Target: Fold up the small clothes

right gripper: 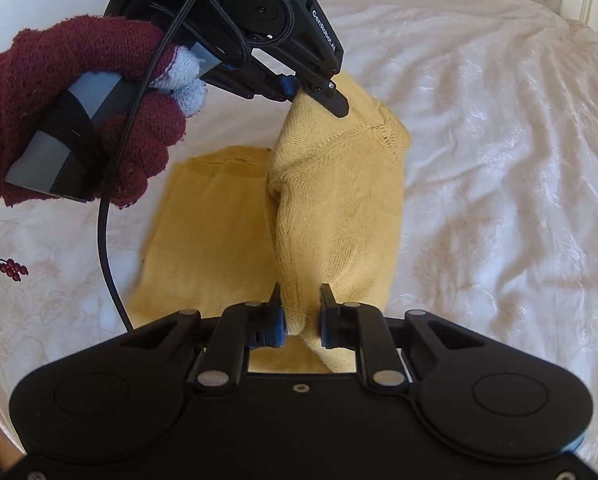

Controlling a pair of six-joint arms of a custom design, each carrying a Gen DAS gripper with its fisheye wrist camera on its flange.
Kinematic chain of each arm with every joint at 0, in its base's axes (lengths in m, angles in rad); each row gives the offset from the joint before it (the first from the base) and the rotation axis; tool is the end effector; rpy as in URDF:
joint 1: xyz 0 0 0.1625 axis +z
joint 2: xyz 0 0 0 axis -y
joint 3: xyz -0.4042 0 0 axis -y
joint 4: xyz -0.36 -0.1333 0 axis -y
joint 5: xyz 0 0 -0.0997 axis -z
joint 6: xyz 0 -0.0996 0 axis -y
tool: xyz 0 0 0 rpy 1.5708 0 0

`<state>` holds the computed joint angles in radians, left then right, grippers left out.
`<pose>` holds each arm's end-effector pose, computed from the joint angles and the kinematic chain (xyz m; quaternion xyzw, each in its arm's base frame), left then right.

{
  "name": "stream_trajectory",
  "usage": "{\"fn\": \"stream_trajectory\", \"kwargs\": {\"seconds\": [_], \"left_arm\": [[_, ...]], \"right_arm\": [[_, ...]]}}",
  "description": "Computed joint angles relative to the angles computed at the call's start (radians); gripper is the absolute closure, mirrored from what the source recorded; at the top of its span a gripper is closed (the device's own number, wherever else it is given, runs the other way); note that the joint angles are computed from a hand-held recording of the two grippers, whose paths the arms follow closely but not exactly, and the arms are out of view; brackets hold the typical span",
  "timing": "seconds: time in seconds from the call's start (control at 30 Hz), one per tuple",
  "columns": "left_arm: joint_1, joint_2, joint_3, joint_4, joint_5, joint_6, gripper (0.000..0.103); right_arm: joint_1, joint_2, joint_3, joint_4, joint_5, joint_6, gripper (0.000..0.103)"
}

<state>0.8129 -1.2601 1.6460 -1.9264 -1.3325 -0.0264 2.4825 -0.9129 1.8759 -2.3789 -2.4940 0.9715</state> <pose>-0.2668 -0.5100 0.3121 0.3568 0.9265 -0.0315 0.1156 0.4614 -0.2893 0.1121 0.0078 -0.8933 0.3182 0.3173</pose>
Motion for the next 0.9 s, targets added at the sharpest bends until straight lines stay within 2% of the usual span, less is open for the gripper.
{"fn": "stream_trajectory", "kwargs": {"seconds": [0.07, 0.2, 0.4, 0.57, 0.6, 0.63, 0.67, 0.8, 0.9], "left_arm": [[0.021, -0.016, -0.015, 0.02, 0.034, 0.026, 0.091], [0.079, -0.032, -0.042, 0.061, 0.102, 0.045, 0.091], [0.159, -0.019, -0.074, 0.096, 0.178, 0.055, 0.092], [0.212, -0.024, -0.094, 0.149, 0.104, 0.023, 0.09], [0.218, -0.025, -0.094, 0.156, 0.084, 0.016, 0.088], [0.225, -0.03, -0.09, 0.16, 0.063, 0.009, 0.08], [0.226, -0.04, -0.076, 0.15, 0.054, 0.003, 0.076], [0.213, -0.1, 0.017, 0.037, 0.06, 0.018, 0.064], [0.203, -0.142, 0.067, -0.074, 0.037, 0.039, 0.062]], "right_arm": [[-0.009, 0.046, -0.036, -0.062, 0.026, -0.072, 0.079], [-0.032, 0.138, -0.111, -0.107, 0.081, -0.181, 0.079], [-0.074, 0.234, -0.167, -0.108, 0.176, -0.231, 0.082], [-0.069, 0.266, -0.195, -0.038, 0.183, -0.203, 0.082], [-0.067, 0.261, -0.191, -0.033, 0.183, -0.195, 0.082], [-0.064, 0.255, -0.187, -0.027, 0.184, -0.185, 0.082], [-0.058, 0.248, -0.185, -0.018, 0.186, -0.168, 0.081], [-0.061, 0.232, -0.174, -0.019, 0.196, -0.15, 0.075], [-0.057, 0.24, -0.181, -0.006, 0.186, -0.157, 0.075]]}}
